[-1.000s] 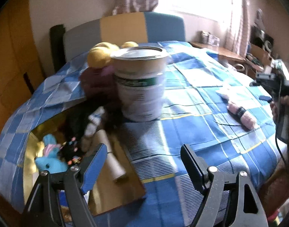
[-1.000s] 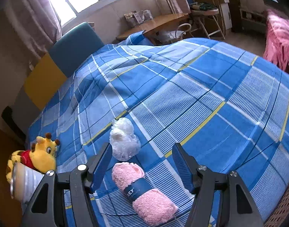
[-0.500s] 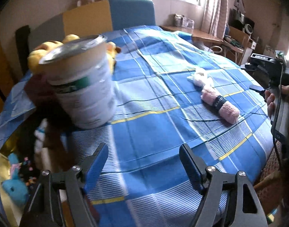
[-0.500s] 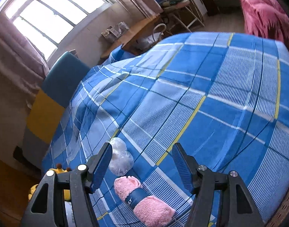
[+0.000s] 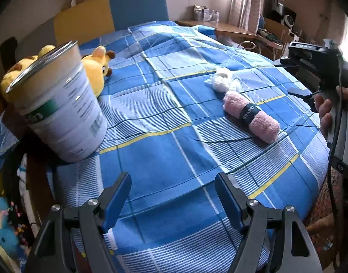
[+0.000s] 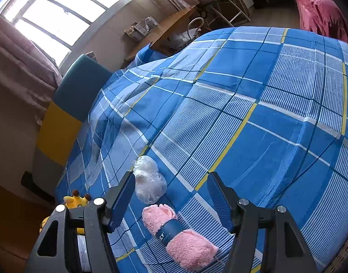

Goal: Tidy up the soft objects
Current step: 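Move both tools back over the bed toward the pink towel and plastic bag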

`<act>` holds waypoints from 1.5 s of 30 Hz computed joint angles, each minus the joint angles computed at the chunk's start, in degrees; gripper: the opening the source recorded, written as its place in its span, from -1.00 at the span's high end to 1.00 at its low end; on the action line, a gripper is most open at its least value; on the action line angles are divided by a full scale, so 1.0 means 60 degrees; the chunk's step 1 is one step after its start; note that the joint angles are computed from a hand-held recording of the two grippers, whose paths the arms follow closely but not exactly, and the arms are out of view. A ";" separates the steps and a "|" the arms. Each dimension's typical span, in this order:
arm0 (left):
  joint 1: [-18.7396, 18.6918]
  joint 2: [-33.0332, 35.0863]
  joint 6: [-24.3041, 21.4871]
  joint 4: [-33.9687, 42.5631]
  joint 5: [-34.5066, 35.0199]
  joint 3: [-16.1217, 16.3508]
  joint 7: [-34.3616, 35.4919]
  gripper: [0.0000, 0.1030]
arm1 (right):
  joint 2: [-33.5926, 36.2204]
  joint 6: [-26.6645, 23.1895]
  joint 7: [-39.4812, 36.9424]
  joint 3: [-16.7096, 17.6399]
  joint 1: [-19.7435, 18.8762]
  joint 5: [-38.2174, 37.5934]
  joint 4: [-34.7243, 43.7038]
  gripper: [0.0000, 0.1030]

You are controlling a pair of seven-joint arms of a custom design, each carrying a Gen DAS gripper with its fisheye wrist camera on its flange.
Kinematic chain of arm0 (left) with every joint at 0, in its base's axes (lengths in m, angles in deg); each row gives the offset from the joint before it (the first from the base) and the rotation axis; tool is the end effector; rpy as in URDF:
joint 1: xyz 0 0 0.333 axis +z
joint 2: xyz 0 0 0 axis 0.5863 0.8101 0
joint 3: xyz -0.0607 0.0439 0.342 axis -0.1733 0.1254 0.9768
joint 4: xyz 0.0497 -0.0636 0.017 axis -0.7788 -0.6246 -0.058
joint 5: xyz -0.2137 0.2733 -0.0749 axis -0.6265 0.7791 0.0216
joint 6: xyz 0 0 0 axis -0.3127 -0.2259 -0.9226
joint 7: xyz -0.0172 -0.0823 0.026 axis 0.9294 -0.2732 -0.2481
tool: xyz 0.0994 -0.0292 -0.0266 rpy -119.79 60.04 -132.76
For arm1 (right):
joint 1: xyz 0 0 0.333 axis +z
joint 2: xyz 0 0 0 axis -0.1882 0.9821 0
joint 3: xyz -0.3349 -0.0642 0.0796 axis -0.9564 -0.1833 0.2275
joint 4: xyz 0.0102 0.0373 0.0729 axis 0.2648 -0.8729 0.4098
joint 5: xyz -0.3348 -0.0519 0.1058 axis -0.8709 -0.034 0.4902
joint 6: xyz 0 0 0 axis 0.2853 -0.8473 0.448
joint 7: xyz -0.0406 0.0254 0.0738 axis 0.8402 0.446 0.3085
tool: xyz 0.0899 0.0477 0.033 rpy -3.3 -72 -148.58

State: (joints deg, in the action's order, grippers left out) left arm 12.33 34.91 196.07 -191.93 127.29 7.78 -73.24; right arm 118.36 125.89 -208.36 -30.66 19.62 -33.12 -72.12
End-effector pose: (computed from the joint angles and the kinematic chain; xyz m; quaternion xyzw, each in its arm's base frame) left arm 0.5009 -0.3455 0.3459 -0.6480 0.6972 -0.2198 0.2135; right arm 0.6415 0.3653 0.3555 -0.4367 0.8024 -0.0447 0.4043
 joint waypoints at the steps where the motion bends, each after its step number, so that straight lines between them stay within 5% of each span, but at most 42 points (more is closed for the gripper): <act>1: -0.0007 0.0027 -0.0013 0.0047 -0.0023 -0.0021 0.0056 -0.48 | -0.0005 0.0058 0.0035 -0.0022 0.0007 0.0014 -0.0029 -0.29; 9: -0.0088 0.0280 -0.0015 0.0434 -0.0243 -0.0072 0.0589 -0.48 | -0.0053 0.0658 0.0430 -0.0562 0.0337 0.0083 -0.0291 -0.29; 17: -0.0221 0.0532 -0.0042 0.0797 -0.0559 -0.0042 0.1055 -0.45 | -0.0014 0.0904 0.0314 -0.0411 0.0211 0.0264 -0.0332 -0.29; 25: -0.0088 0.0923 0.0236 0.1223 -0.1410 -0.0190 0.2078 -0.26 | -0.0004 0.2004 0.0516 -0.1575 0.1031 0.0876 -0.0771 -0.29; 34: -0.0053 0.1454 0.0414 0.1853 -0.2684 -0.0286 0.3331 -0.24 | 0.0009 0.2173 -0.0036 -0.1198 0.0800 0.1381 -0.0815 -0.29; 41: 0.0891 0.2228 0.0783 0.2630 -0.4921 -0.1420 0.5135 -0.24 | 0.0009 0.2545 -0.0332 -0.1524 0.1098 0.1947 -0.1004 -0.29; 45: 0.0845 0.2574 0.0593 0.3231 -0.5642 -0.1552 0.5784 -0.22 | 0.0028 0.2522 -0.0571 -0.1104 0.0796 0.2011 -0.0931 -0.29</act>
State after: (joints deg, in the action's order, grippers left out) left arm 17.40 50.36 199.62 -172.54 93.44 -1.53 -38.54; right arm 118.54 141.02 -211.78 -37.29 24.39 -21.06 -77.71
